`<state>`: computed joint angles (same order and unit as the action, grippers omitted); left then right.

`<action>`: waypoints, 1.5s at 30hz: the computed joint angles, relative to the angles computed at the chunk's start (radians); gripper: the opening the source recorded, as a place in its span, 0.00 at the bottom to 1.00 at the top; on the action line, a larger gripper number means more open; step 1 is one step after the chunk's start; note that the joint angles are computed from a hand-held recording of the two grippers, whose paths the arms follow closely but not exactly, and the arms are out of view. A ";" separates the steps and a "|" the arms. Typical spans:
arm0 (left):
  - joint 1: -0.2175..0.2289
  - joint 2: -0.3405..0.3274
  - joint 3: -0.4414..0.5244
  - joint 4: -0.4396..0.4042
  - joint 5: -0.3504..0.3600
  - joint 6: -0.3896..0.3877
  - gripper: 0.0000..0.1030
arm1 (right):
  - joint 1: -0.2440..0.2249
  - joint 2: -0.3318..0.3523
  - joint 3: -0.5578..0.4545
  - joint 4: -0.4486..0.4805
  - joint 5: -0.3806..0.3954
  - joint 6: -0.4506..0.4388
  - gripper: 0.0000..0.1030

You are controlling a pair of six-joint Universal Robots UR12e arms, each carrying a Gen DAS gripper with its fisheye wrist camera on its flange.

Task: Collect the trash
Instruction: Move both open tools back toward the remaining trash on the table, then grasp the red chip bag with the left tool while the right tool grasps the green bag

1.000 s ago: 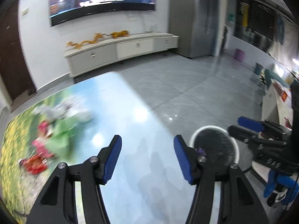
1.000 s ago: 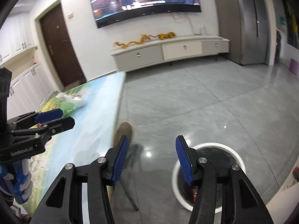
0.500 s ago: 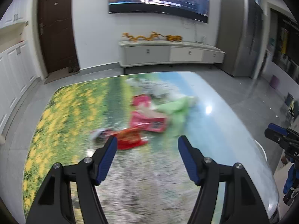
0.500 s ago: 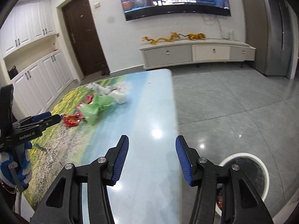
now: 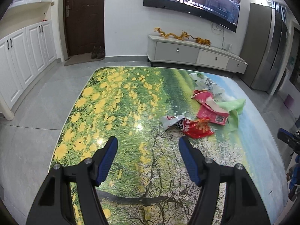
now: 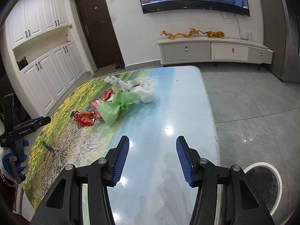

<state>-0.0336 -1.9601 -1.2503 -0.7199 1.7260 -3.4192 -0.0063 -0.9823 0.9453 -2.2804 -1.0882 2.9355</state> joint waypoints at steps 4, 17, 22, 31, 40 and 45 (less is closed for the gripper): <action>0.004 -0.023 0.034 0.013 -0.069 0.052 0.64 | 0.012 0.027 -0.045 0.037 0.012 -0.011 0.50; -0.020 -0.184 0.281 -0.160 -0.185 0.378 0.64 | 0.059 0.174 -0.305 0.179 0.081 -0.043 0.53; -0.009 -0.196 0.290 -0.201 -0.200 0.379 0.64 | 0.075 0.233 -0.408 0.221 0.091 -0.052 0.53; 0.005 -0.185 0.256 -0.218 -0.247 0.354 0.61 | 0.092 0.337 -0.573 0.321 0.087 -0.008 0.53; 0.008 -0.148 0.202 -0.190 -0.280 0.300 0.22 | 0.076 0.304 -0.492 0.276 0.139 0.021 0.24; 0.000 -0.111 0.152 -0.152 -0.266 0.262 0.20 | 0.064 0.237 -0.375 0.210 0.148 0.009 0.20</action>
